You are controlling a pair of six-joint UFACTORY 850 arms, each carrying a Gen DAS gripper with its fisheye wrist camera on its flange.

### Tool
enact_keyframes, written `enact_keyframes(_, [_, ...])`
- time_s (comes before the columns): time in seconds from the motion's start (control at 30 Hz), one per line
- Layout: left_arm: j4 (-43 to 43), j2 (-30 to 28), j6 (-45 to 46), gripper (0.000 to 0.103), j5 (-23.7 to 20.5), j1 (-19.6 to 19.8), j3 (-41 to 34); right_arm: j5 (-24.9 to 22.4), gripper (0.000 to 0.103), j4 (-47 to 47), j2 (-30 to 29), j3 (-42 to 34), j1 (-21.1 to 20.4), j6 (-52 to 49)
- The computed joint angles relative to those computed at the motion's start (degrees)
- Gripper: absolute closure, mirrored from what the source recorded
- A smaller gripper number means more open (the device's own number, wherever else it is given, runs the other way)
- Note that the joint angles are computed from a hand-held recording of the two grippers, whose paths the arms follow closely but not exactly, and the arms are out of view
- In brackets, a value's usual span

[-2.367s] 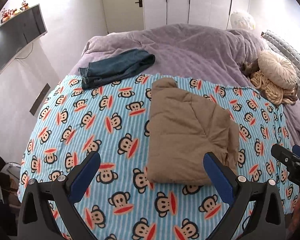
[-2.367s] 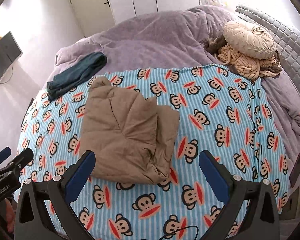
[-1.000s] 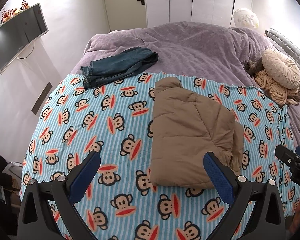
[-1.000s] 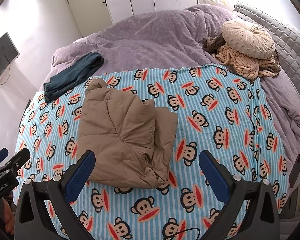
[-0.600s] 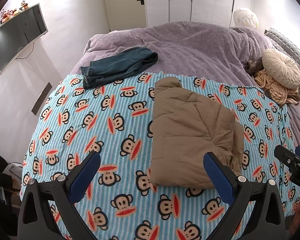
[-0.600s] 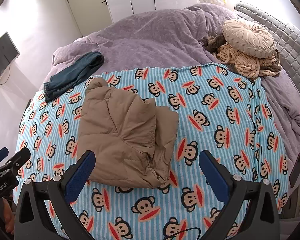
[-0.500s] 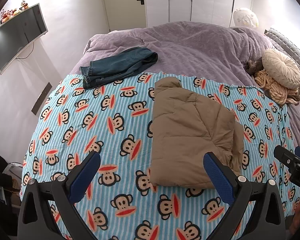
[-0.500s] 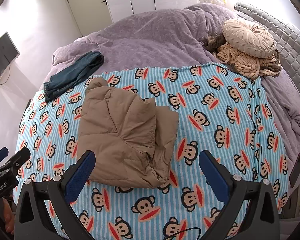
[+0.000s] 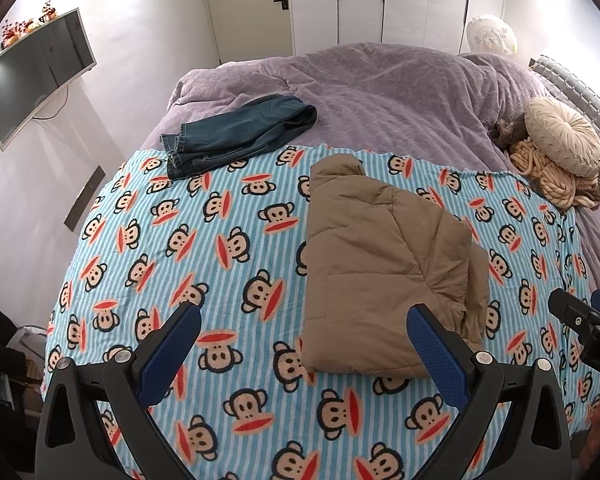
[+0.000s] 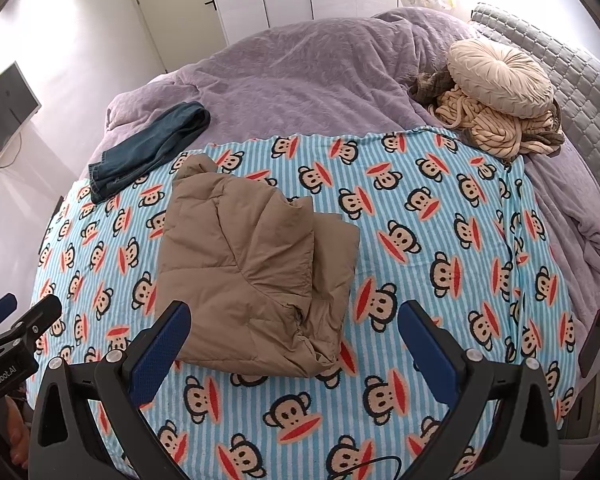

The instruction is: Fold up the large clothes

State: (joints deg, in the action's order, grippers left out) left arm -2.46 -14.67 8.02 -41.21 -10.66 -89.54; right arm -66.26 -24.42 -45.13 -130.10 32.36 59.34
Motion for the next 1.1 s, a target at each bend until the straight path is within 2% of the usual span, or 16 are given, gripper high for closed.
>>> enact_keyframes(1.1, [0.27, -0.94, 0.49, 0.0, 0.42, -0.03, -1.13, -0.45, 0.0, 0.75, -0.86, -1.49, -0.3, -0.99])
